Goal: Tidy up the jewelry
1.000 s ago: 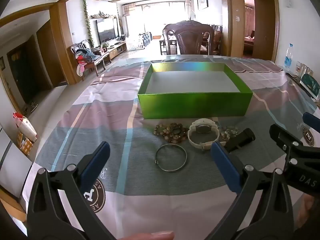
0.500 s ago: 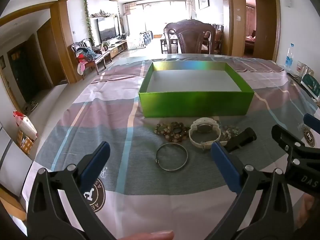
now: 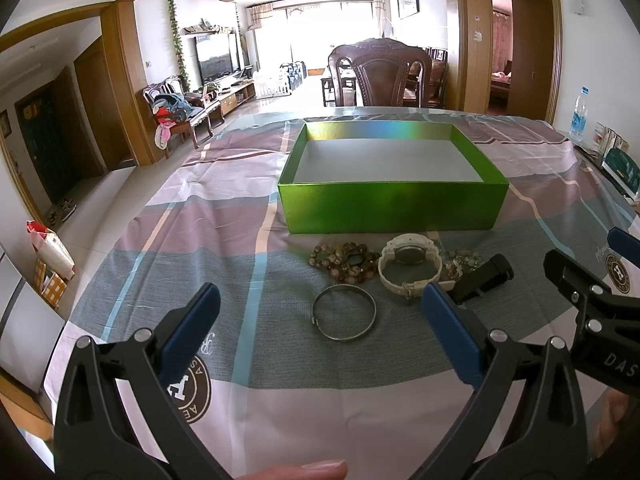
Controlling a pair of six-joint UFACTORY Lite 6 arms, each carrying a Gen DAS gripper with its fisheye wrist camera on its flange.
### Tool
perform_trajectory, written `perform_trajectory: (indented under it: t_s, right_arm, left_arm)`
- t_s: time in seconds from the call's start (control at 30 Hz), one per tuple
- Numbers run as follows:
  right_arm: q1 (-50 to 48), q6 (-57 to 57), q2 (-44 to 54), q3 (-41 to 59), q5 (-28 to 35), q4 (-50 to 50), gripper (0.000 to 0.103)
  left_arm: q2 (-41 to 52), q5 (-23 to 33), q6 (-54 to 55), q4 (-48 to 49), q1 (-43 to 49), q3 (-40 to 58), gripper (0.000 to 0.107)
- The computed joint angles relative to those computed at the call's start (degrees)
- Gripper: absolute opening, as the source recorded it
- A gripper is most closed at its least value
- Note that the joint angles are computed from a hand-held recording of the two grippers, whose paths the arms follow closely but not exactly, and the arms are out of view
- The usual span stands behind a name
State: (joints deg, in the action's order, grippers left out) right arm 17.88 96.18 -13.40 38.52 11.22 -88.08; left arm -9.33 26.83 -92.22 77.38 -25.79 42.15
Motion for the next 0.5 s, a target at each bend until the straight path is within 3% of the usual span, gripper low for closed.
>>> perform_trajectory:
  t_s: [0.5]
  right_arm:
    - [0.55,1.24,-0.11,-0.21,0.32,-0.97,0.100]
  left_arm:
    - [0.06,-0.02,0.12,-0.11,0.04,0.04,0.099]
